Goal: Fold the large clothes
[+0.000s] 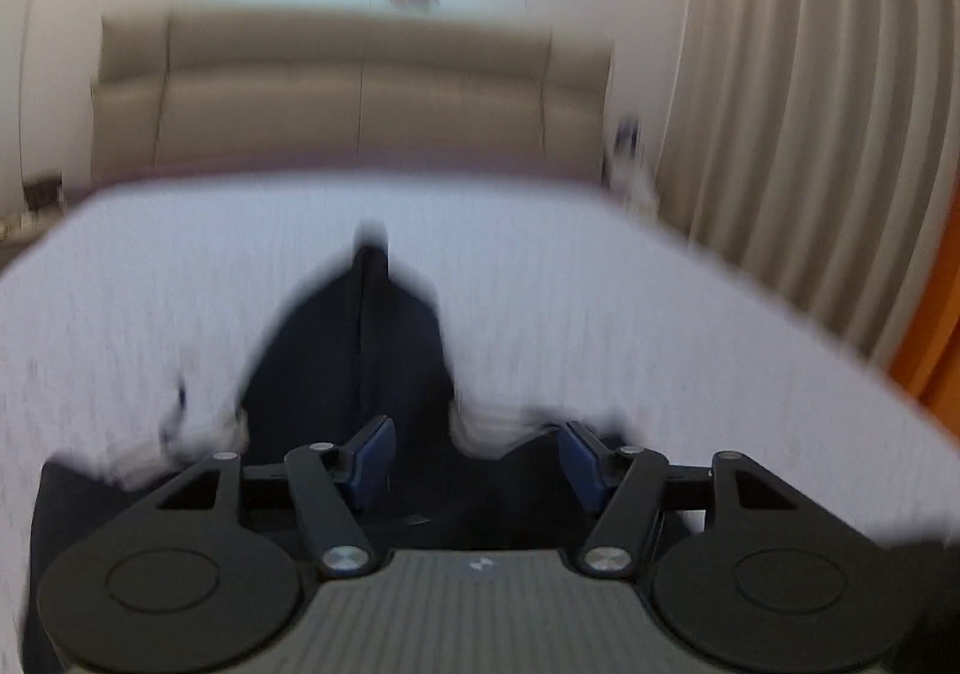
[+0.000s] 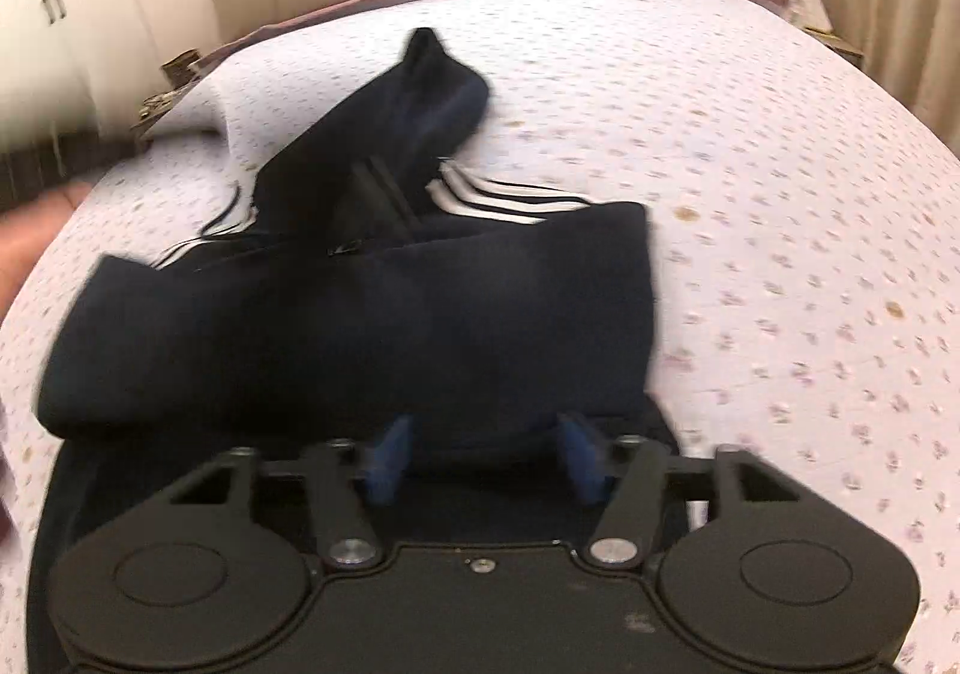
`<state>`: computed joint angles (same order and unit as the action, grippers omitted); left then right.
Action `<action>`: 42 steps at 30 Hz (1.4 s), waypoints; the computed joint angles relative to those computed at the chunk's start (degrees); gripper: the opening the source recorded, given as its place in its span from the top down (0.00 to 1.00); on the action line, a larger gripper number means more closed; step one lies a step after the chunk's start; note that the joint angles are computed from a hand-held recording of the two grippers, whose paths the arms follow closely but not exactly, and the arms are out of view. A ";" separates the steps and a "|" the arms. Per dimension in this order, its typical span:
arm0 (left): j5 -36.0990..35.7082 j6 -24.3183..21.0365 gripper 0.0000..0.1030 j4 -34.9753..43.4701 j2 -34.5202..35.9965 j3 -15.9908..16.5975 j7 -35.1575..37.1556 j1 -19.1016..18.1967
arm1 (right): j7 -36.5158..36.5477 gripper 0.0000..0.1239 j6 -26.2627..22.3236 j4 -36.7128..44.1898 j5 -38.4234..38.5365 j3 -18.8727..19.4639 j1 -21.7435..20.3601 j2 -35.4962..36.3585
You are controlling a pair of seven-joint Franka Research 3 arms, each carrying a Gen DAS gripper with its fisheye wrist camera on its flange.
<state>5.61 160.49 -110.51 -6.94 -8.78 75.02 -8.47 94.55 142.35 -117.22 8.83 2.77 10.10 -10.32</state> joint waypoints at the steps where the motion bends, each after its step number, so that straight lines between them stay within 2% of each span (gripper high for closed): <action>1: -0.07 -1.79 0.39 -1.22 -0.62 0.03 -0.24 0.07 | -0.46 0.42 -0.05 0.27 0.28 -0.27 -0.06 0.43; 4: 1.86 -4.83 0.39 -5.33 -3.75 0.98 -4.01 2.38 | -2.98 0.36 0.48 1.69 4.33 -1.30 0.29 2.45; 7: 7.37 -8.21 0.39 -8.85 -7.56 1.50 -11.36 7.04 | -5.61 0.36 0.37 4.93 10.36 -1.84 0.82 5.98; 8: 9.81 -9.60 0.41 -8.92 -7.97 1.50 -13.98 8.85 | -5.37 0.36 1.06 6.06 10.79 -1.74 0.77 7.27; 10: 10.70 -12.26 0.42 -7.76 -7.82 2.67 -15.31 10.17 | -1.64 0.35 3.40 7.78 8.09 -1.31 0.63 9.73; 12: 9.28 -11.95 0.46 -7.59 -7.24 4.38 -14.64 10.61 | 0.97 0.35 3.92 10.46 6.05 -1.37 0.64 13.03; 13: 8.36 -11.25 0.47 -7.51 -6.72 5.06 -14.27 10.81 | 1.53 0.35 2.32 12.34 5.88 -1.43 0.65 14.85; 15: 6.26 -10.52 0.51 -6.58 -4.99 5.82 -13.90 11.06 | -1.34 0.52 -2.04 15.87 9.48 -1.08 0.20 17.98; 16: 4.18 -9.79 0.51 -6.34 -4.34 6.40 -12.87 10.83 | -1.53 0.73 -5.10 17.99 9.52 -1.01 0.27 19.64; 17: 2.85 -9.74 0.51 -6.02 -4.02 6.57 -12.32 10.80 | -0.21 0.81 -5.94 18.67 7.33 -1.28 0.88 20.17; 19: 1.23 -9.07 0.52 -5.77 -3.13 6.49 -10.83 10.61 | -1.46 0.90 -3.50 17.61 6.68 -1.05 1.36 19.07; 23: 1.92 -8.62 0.53 -6.12 -3.50 5.00 -10.04 10.27 | -0.54 0.92 4.23 13.32 1.14 -1.39 2.45 13.48; 24: 2.55 -8.55 0.53 -5.79 -3.11 4.79 -10.23 10.35 | 1.04 0.92 5.89 12.44 -1.32 -1.50 2.54 12.28; 27: 5.51 -8.99 0.52 -4.36 -1.30 4.06 -12.32 10.96 | 11.01 0.91 9.58 9.18 -15.25 -1.46 1.98 8.49; 29: 9.25 -12.51 0.52 -2.27 0.82 3.36 -14.52 11.45 | 9.97 0.90 7.37 8.55 -13.25 -1.26 1.49 8.34; 31: 14.64 -18.51 0.53 0.46 3.40 2.56 -17.40 11.52 | 8.34 0.87 2.60 9.39 -11.88 -1.07 1.31 10.43; 32: 16.17 -19.72 0.53 0.77 4.16 2.56 -17.74 11.32 | 7.21 0.70 -0.54 10.49 -11.32 -1.07 1.31 12.24; 33: 17.13 -19.22 0.53 0.36 4.22 2.70 -17.72 11.14 | 5.41 0.58 -5.67 13.15 -10.32 -1.08 1.36 15.04; 34: 17.67 -18.96 0.54 0.21 4.07 2.79 -17.31 10.95 | 2.53 0.49 -7.92 14.16 -8.83 -1.12 1.30 16.78; 35: 16.81 -18.90 0.54 0.33 3.84 2.96 -16.03 10.75 | 1.42 0.45 -6.98 13.96 -9.28 -1.24 1.55 16.51; 37: 12.29 -16.21 0.54 -0.38 2.40 3.65 -12.76 10.50 | -1.61 0.47 -6.64 14.58 -6.80 -1.27 1.46 15.93; 39: 7.81 -11.12 0.53 -1.14 1.03 4.33 -10.22 10.24 | -2.23 0.52 -4.69 15.07 -4.33 -1.54 1.20 15.32; 42: 5.14 -6.77 0.53 1.86 2.55 4.39 -7.66 9.95 | -3.29 0.52 0.58 15.87 -3.06 -1.71 1.09 15.03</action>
